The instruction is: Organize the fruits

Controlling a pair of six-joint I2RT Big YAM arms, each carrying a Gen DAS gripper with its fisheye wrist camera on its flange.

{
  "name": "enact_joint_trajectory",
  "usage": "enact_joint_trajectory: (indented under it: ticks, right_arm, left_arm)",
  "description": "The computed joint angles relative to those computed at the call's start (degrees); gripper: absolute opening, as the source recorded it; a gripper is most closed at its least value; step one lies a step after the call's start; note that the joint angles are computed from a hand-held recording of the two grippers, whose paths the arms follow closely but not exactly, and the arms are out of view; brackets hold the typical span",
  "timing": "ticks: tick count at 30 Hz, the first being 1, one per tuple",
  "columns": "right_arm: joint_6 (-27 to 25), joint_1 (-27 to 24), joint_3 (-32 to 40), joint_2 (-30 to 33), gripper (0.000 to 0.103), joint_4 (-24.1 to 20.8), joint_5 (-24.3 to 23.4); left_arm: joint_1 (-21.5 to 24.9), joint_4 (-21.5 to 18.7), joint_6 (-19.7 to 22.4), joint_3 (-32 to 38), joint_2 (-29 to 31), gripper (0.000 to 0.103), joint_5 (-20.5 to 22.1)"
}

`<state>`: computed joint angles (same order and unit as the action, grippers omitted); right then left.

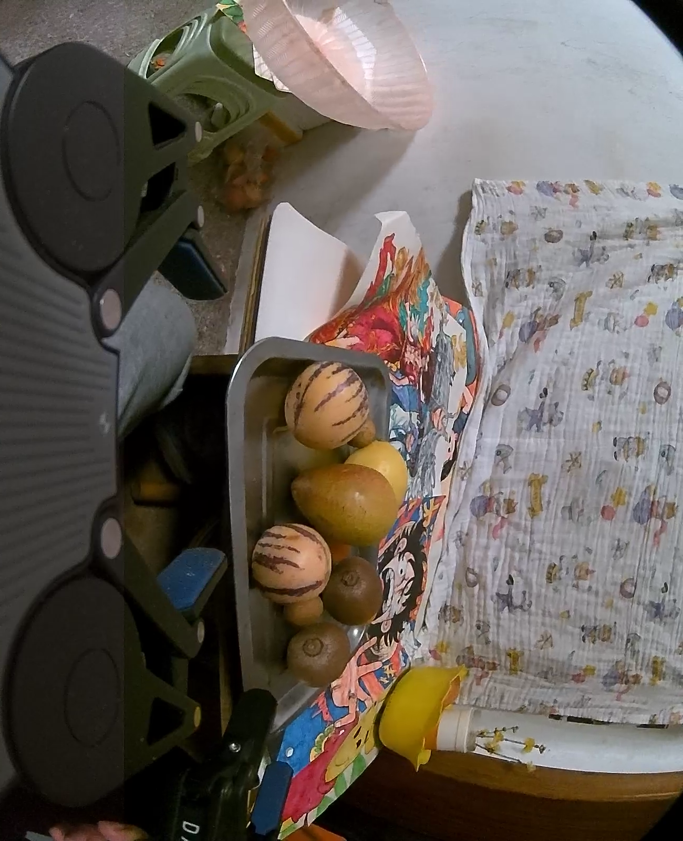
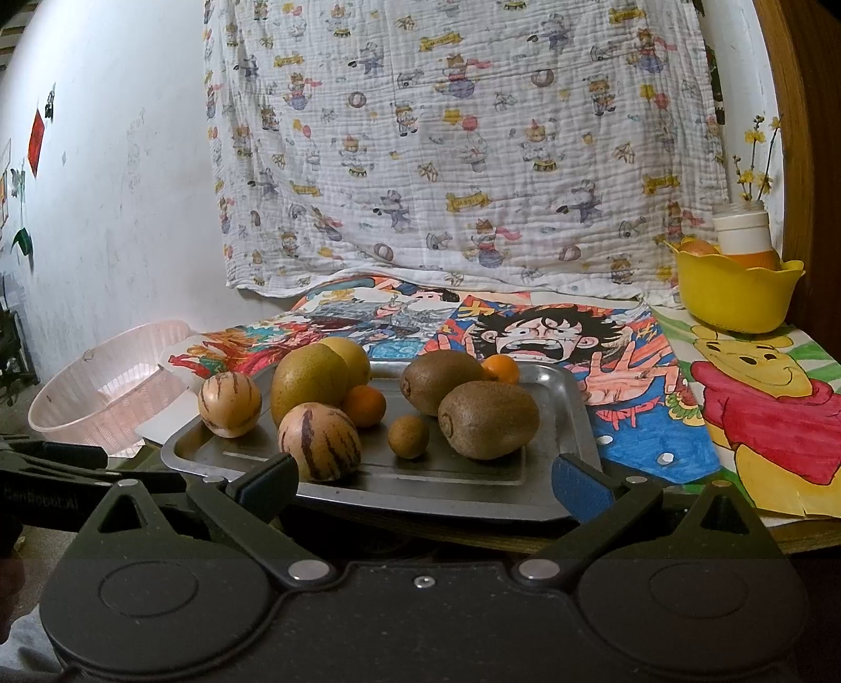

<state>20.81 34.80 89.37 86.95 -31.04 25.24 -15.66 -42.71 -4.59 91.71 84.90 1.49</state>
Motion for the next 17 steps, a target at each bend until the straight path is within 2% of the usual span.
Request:
enact_joint_trajectory:
  ticks: [17]
  right_arm:
    - [0.07, 0.07, 0.07, 0.05, 0.102, -0.07, 0.1]
  left_arm:
    - [0.28, 0.08, -1.07, -0.16, -0.21, 0.102, 0.88]
